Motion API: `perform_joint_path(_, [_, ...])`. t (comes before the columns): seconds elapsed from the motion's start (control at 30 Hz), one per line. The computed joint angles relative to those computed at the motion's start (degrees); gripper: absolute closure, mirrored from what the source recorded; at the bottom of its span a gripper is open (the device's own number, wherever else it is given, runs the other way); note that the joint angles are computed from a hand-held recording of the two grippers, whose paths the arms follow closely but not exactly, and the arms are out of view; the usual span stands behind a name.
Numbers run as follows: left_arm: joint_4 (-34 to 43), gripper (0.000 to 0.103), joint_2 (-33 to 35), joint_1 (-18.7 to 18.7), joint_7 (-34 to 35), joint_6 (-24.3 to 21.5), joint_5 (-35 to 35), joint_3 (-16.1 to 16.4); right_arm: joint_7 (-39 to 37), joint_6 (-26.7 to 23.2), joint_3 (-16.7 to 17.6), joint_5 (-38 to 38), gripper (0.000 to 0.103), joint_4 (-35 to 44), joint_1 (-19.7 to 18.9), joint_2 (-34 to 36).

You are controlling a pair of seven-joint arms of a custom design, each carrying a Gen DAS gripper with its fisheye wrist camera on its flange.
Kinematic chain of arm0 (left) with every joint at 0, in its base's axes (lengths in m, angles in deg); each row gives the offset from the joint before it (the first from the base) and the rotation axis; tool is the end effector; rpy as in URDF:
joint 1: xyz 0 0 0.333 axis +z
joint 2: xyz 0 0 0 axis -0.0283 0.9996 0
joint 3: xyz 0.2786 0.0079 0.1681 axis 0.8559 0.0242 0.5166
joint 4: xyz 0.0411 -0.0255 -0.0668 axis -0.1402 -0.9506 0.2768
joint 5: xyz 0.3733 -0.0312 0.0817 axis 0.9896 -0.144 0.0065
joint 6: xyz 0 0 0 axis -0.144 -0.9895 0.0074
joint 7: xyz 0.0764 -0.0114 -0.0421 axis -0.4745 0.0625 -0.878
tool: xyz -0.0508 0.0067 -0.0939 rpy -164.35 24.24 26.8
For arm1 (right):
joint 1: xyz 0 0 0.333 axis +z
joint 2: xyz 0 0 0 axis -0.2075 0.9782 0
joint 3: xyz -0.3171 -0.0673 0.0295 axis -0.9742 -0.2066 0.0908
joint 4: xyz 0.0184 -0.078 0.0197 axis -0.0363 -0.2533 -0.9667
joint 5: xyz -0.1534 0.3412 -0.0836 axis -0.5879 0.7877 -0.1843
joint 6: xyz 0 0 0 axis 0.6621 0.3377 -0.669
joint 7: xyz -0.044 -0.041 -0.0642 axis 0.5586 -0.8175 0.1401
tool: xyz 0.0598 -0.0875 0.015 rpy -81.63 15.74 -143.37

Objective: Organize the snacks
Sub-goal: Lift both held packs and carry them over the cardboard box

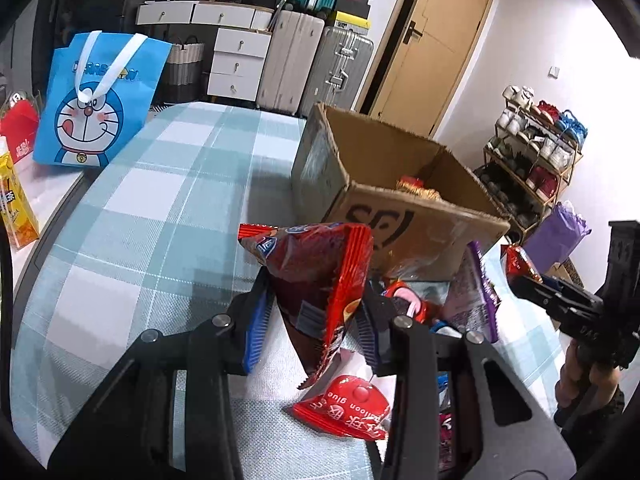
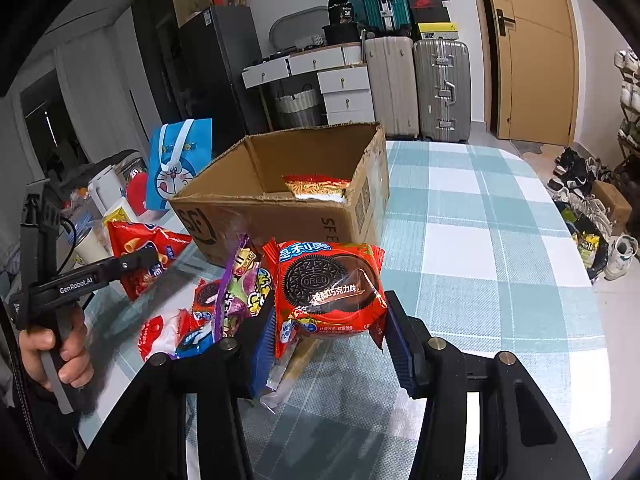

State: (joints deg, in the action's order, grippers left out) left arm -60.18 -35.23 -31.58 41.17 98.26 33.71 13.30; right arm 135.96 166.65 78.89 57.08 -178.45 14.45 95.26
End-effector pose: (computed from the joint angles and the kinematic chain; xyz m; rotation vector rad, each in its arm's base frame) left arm 0.5646 -0.4303 0.4792 -1.8977 1.6942 -1.1075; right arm 0.5589 0.3109 0.5032 -1.8541 1.4235 -0.4066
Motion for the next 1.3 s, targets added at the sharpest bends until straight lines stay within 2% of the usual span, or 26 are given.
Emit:
perform_joint_path(0.27, [-1.5, 0.067, -2.7, -0.8, -4.2, -0.2, 4.6, 0.7, 2.1, 1.0, -0.8, -1.8, 0.053, -0.5, 0.6, -0.7])
perform_joint_path(0.47, [-1.0, 0.067, -3.3, -0.5, -5.4, -1.3, 6.7, -0.3, 2.7, 2.5, -0.9, -2.3, 0.053, -1.0, 0.6, -1.1])
perform_joint_path(0.83, [3.5, 0.067, -1.1, -1.0, -2.9, -2.1, 5.9, -1.0, 1.2, 4.9, -0.1, -0.4, 0.053, -1.3, 0.1, -1.9])
perform_joint_path(1.3, [9.4, 0.067, 2.3, -2.2, 1.4, -1.7, 3.0, 0.5, 3.6, 4.4, -1.6, -4.6, 0.053, 0.7, 1.6, -1.6])
